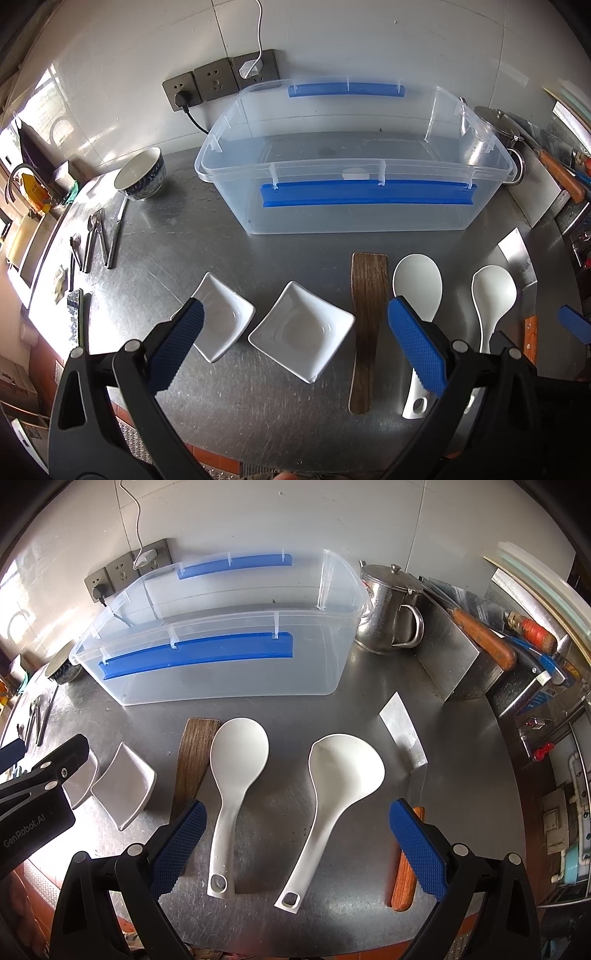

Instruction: Organize utensils

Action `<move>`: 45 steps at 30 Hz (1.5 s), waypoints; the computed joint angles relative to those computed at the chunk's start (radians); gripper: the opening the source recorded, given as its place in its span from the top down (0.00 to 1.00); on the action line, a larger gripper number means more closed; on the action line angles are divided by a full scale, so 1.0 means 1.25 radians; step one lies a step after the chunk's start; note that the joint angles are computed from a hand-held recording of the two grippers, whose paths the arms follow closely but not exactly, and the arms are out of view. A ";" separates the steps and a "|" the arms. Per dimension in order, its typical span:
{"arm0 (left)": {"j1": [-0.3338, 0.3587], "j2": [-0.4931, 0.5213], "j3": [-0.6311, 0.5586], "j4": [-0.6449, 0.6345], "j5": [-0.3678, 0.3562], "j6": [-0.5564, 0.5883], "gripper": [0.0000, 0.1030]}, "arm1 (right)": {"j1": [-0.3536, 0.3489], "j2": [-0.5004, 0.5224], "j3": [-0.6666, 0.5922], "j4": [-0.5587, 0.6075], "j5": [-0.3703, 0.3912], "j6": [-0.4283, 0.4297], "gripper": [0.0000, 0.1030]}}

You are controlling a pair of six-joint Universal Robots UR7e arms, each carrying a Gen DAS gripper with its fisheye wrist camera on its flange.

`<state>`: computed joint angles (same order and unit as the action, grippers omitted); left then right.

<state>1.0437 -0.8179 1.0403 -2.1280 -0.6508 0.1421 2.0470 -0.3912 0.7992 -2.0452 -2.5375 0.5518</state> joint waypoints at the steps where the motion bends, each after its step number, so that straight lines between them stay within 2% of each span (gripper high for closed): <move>1: 0.000 0.001 -0.001 0.002 0.000 -0.001 0.06 | -0.001 -0.001 0.001 0.000 0.001 0.002 0.04; 9: -0.001 0.008 -0.006 0.006 -0.005 0.000 0.06 | -0.005 -0.013 0.019 -0.002 0.013 0.011 0.04; 14: -0.001 0.017 -0.019 0.010 -0.020 -0.009 0.06 | -0.005 -0.018 0.025 0.042 -0.029 0.051 0.04; 17: -0.002 0.023 -0.029 0.007 -0.041 -0.018 0.06 | -0.011 -0.046 0.070 0.016 -0.030 0.083 0.04; 20: -0.007 0.032 -0.030 -0.002 -0.049 -0.007 0.06 | -0.021 -0.082 0.123 -0.011 -0.003 0.110 0.04; 24: -0.019 0.044 -0.024 0.006 -0.064 0.010 0.06 | -0.031 -0.119 0.175 0.012 0.001 0.163 0.04; 28: -0.032 0.056 -0.017 0.014 -0.095 0.034 0.06 | -0.047 -0.177 0.267 -0.033 0.043 0.199 0.04; 34: -0.050 0.071 -0.011 0.010 -0.144 0.064 0.06 | -0.083 -0.265 0.397 -0.053 0.094 0.289 0.04; 37: -0.058 0.084 -0.019 0.028 -0.161 0.075 0.06 | -0.101 -0.283 0.424 -0.041 0.112 0.297 0.04; 39: -0.064 0.092 -0.023 0.042 -0.171 0.075 0.06 | -0.114 -0.297 0.453 -0.073 0.132 0.278 0.04; 42: -0.067 0.109 -0.049 0.093 -0.202 0.061 0.06 | -0.125 -0.298 0.467 -0.114 0.149 0.214 0.05; 45: -0.070 0.133 -0.081 0.133 -0.227 0.045 0.06 | -0.127 -0.266 0.434 -0.098 0.116 0.155 0.07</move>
